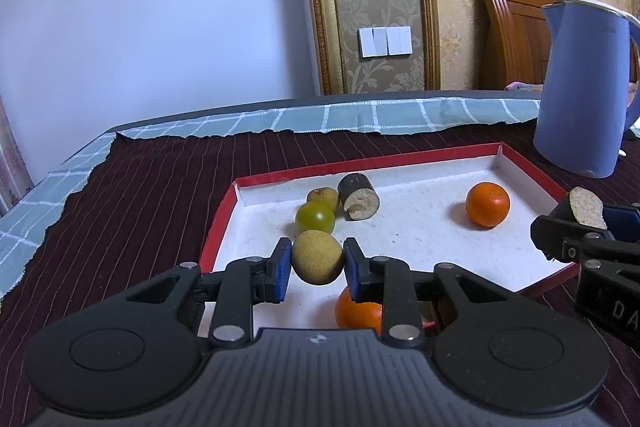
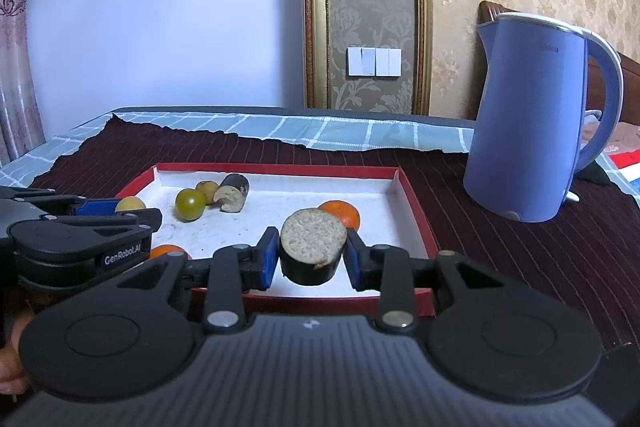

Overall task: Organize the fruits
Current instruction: 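Lower the eggplant slice and kiwi over the tray with both tools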

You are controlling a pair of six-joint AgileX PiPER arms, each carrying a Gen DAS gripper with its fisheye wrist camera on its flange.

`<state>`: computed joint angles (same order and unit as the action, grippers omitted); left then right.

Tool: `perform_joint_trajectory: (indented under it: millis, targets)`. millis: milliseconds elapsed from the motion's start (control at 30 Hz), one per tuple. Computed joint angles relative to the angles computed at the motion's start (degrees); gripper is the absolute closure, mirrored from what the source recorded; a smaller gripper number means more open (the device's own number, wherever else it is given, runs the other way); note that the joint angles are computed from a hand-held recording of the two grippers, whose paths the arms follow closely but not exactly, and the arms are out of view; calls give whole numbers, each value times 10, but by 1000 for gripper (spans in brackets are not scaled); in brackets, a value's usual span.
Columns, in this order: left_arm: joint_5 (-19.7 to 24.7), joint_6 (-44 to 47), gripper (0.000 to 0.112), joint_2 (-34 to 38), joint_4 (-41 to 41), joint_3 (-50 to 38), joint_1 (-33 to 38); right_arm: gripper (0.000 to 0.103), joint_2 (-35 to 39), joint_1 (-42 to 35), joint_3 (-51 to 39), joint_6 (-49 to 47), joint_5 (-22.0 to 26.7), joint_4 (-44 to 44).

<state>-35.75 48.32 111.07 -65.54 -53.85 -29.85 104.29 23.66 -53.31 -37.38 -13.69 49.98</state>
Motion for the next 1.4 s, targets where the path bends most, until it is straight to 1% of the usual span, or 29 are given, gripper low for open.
perform_joint_trajectory:
  millis: [133, 333, 767, 900, 1033, 1133, 1367, 1400]
  targets:
    - [1, 15, 85, 4, -8, -11, 2, 71, 5, -5, -6, -2, 7, 0]
    - [8, 41, 85, 13, -27, -32, 4, 71, 11, -8, -17, -30, 12, 21]
    - [16, 82, 85, 37, -64, -74, 7, 71, 32, -26, -53, -110, 33, 91]
    - [26, 94, 85, 43, -72, -89, 12, 71, 40, -31, -64, -130, 36, 109]
    - [32, 121, 85, 55, -93, -111, 15, 71, 52, -39, -82, -182, 47, 159]
    - [33, 137, 85, 60, -106, -124, 16, 71, 62, -43, -97, -247, 49, 221]
    - [33, 173, 85, 75, -132, -154, 18, 71, 81, -50, -128, -358, 53, 331]
    - [34, 180, 85, 78, -138, -160, 18, 71, 84, -51, -135, -384, 54, 357]
